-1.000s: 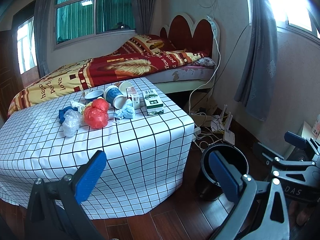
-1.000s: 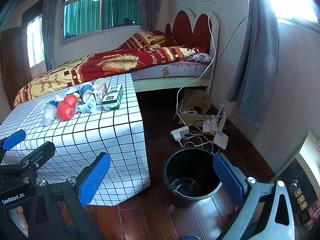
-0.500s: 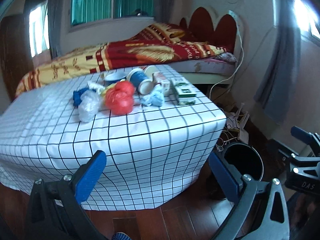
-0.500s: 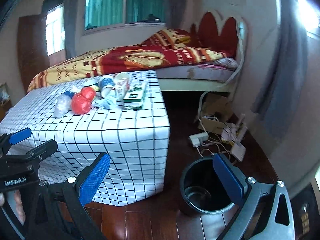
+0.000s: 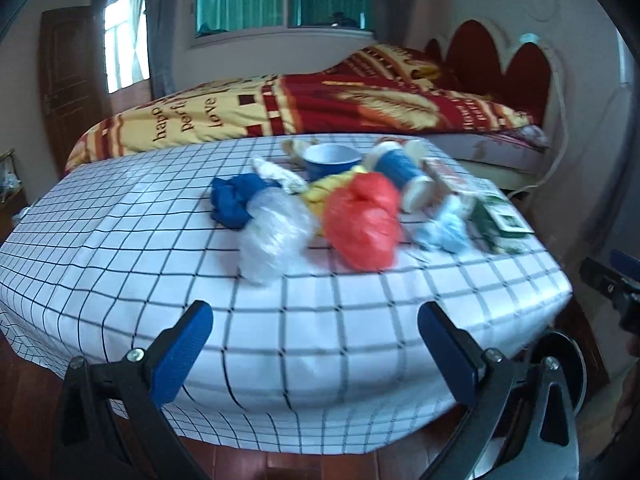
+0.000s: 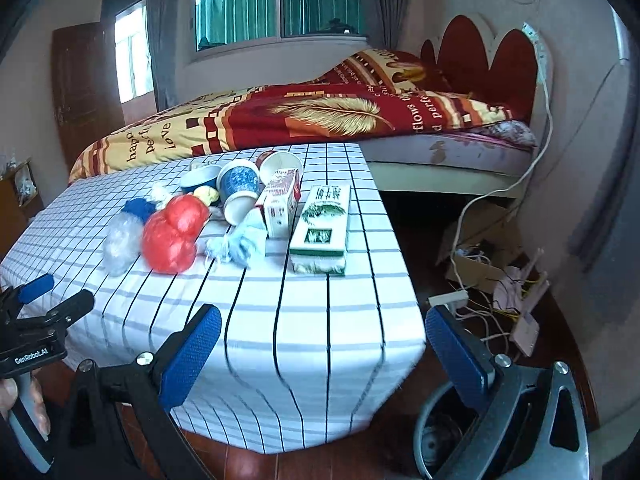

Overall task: Collect trash
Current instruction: 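Grasp the green-and-white milk carton with the right gripper while the left gripper grasps the clear plastic bag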

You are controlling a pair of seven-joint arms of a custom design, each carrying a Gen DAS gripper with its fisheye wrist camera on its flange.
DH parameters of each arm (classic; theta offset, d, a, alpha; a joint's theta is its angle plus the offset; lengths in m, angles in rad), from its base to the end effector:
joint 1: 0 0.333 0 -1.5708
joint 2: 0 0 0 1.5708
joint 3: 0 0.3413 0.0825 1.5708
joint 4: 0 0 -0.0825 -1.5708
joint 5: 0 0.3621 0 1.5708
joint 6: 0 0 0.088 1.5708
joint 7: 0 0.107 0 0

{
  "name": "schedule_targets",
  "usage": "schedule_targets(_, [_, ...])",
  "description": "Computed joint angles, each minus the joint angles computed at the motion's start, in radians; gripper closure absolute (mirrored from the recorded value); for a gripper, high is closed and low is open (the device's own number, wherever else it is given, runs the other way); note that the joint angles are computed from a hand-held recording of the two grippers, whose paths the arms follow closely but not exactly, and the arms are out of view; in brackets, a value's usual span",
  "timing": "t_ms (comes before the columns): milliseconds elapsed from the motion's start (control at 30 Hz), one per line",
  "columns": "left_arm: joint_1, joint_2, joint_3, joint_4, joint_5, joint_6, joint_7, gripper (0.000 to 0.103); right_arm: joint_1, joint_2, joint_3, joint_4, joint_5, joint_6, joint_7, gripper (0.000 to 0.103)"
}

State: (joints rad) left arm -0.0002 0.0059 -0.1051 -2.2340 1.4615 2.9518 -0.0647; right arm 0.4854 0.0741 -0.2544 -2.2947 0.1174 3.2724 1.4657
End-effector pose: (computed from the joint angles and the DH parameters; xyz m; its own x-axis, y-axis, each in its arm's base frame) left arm 0.5098 -0.1200 0.4442 0.1508 -0.9884 0.0181 -0.6162 -0.1083 -0.7801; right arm 0.5443 0.1188 0.4696 0.2110 -0.9773 0.0192 -0.6002 -0.1450 -0.7866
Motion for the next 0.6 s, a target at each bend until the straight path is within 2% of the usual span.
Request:
schedule_targets(33, [0.005,0.016,0.005,0.015,-0.004,0.000,0.004,0.001,-0.056,0.024,0.061,0.032,0.025,-0.017,-0.023,0.001])
schedule_targets(67, [0.009,0.033,0.011,0.032,0.001,-0.003,-0.003,0.001,-0.082,0.052,0.086,0.067,0.028,-0.032,-0.026,0.003])
schedule_targets(200, [0.019,0.098,0.032,0.088,-0.053,0.000,0.048,0.004,-0.118,0.153,0.115,0.192,0.027,-0.092,-0.019,0.006])
schedule_targets(300, [0.017,0.148,0.047,0.130,-0.117,0.009,0.112,0.008,-0.103,0.222,0.088,0.280,0.002,-0.137,0.014,0.007])
schedule_targets(400, [0.005,0.170,0.063,0.151,-0.144,0.012,0.140,0.009,-0.133,0.280,0.114,0.362,-0.003,-0.188,0.017,0.012])
schedule_targets(533, [-0.007,0.196,0.085,0.178,-0.150,0.036,0.140,0.011,-0.167,0.330,0.146,0.432,-0.006,-0.233,0.011,0.024])
schedule_targets(600, [-0.005,0.211,0.088,0.186,-0.187,0.058,0.178,0.019,-0.185,0.345,0.166,0.454,0.003,-0.253,0.005,0.033])
